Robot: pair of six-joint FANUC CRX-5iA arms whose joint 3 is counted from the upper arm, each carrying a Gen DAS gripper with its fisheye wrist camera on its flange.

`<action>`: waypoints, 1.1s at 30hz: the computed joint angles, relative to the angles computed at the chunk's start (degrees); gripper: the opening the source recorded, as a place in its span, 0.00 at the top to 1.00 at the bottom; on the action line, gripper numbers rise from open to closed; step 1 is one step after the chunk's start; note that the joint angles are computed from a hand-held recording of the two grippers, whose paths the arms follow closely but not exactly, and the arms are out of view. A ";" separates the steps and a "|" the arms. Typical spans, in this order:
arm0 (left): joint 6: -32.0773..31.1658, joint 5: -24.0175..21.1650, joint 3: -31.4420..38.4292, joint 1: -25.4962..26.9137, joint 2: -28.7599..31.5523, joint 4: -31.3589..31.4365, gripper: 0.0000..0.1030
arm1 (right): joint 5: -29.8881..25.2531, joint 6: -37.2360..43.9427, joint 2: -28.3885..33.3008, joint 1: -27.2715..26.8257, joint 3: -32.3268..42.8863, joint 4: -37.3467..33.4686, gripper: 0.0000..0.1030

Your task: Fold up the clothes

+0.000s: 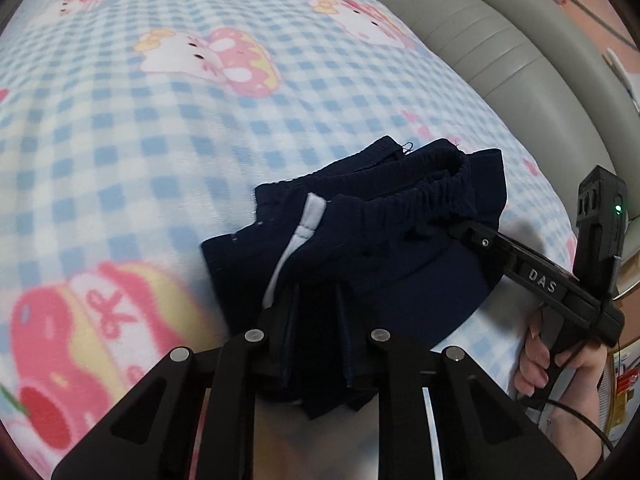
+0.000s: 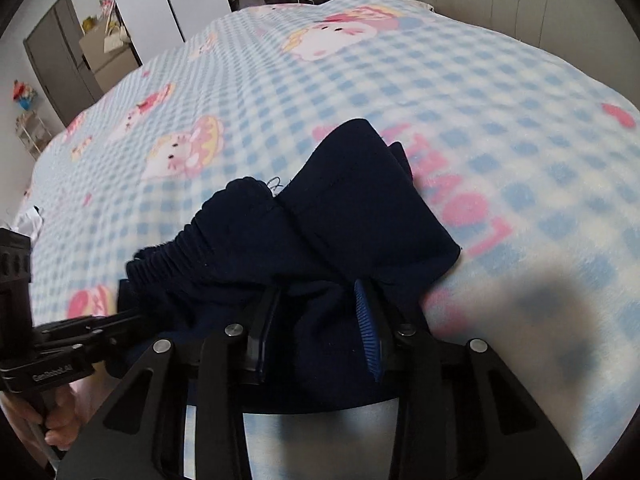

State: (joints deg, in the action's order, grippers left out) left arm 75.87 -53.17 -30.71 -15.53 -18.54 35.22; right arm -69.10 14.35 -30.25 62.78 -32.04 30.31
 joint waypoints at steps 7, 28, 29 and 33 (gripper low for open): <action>7.52 2.22 4.93 -2.86 -2.89 -7.23 0.61 | -2.08 -4.23 0.30 3.05 -0.40 4.01 0.51; 13.65 -3.58 11.95 -1.28 -1.06 -21.06 0.44 | -10.27 -2.05 4.77 7.65 3.21 8.34 0.28; 15.74 -4.52 13.13 -1.17 -1.21 -23.30 0.41 | -10.22 -2.43 4.76 7.88 3.67 8.38 0.16; 16.31 -6.95 14.58 3.15 -3.16 -24.57 0.36 | -11.20 -4.37 8.35 8.45 6.65 10.59 0.01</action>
